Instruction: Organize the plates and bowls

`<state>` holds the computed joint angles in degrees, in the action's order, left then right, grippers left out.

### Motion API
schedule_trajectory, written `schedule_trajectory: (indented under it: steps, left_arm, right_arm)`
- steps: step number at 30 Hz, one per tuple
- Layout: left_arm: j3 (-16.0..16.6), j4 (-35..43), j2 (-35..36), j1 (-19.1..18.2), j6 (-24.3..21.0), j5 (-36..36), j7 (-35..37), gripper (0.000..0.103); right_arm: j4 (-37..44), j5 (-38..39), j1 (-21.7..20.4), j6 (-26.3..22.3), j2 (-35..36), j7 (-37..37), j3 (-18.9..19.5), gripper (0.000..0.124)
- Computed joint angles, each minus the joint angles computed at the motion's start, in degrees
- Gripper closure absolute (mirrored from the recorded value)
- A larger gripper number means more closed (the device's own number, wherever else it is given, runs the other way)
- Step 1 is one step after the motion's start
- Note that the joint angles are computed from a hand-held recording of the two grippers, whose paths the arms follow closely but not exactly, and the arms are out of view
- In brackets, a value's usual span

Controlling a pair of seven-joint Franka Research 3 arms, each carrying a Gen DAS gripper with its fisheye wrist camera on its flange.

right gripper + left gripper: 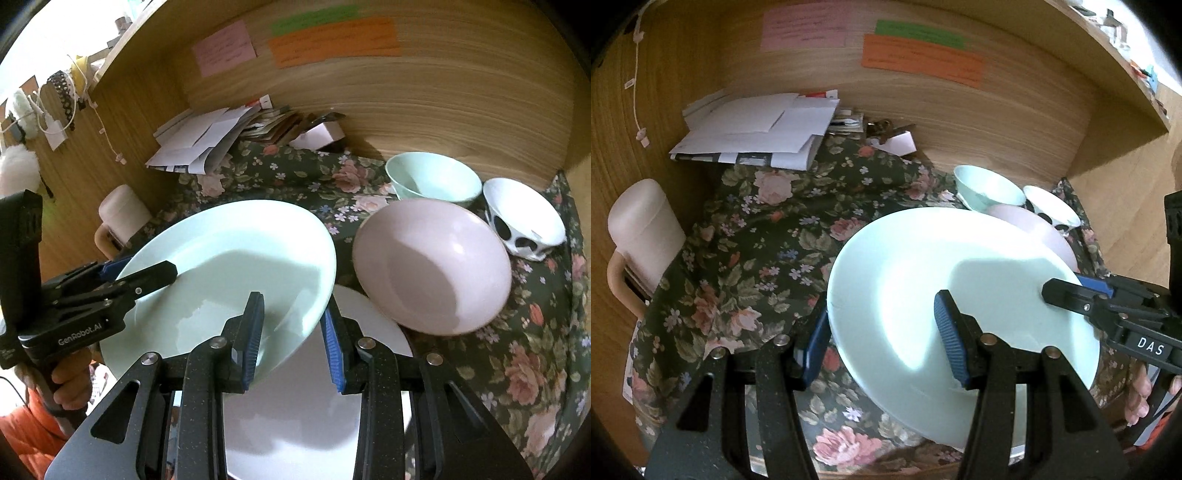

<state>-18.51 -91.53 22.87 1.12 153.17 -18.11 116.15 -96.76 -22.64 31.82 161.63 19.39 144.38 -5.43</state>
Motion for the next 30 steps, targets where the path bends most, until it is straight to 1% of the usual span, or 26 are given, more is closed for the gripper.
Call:
schedule_trajectory:
  steps: [5, 9, 19, 30]
  left_arm:
    - [-0.47, -3.06, -2.26, 0.1, 1.23, -0.7, 1.28, 0.049]
    - [-0.44, -5.13, -3.67, -0.08, 1.98, -1.52, 1.94, 0.049]
    - [0.01, -7.79, -5.25, -0.87, 1.68, -3.17, 3.06, 0.049]
    - [0.59, -8.46, -4.58, -2.11, 0.71, -1.73, 2.09, 0.049]
  right_arm:
    - [-2.8, -2.35, 0.94, 0.7, -1.92, 2.91, -0.74, 0.095]
    - [-4.72, -4.32, 0.91, 1.53, -3.11, 5.41, -0.61, 0.095]
    - [-8.85, -7.95, 0.31, 2.83, -5.29, 10.87, 0.23, 0.095]
    - [-12.08, -6.6, -1.1, 3.88, -6.1, 12.28, 1.53, 0.095]
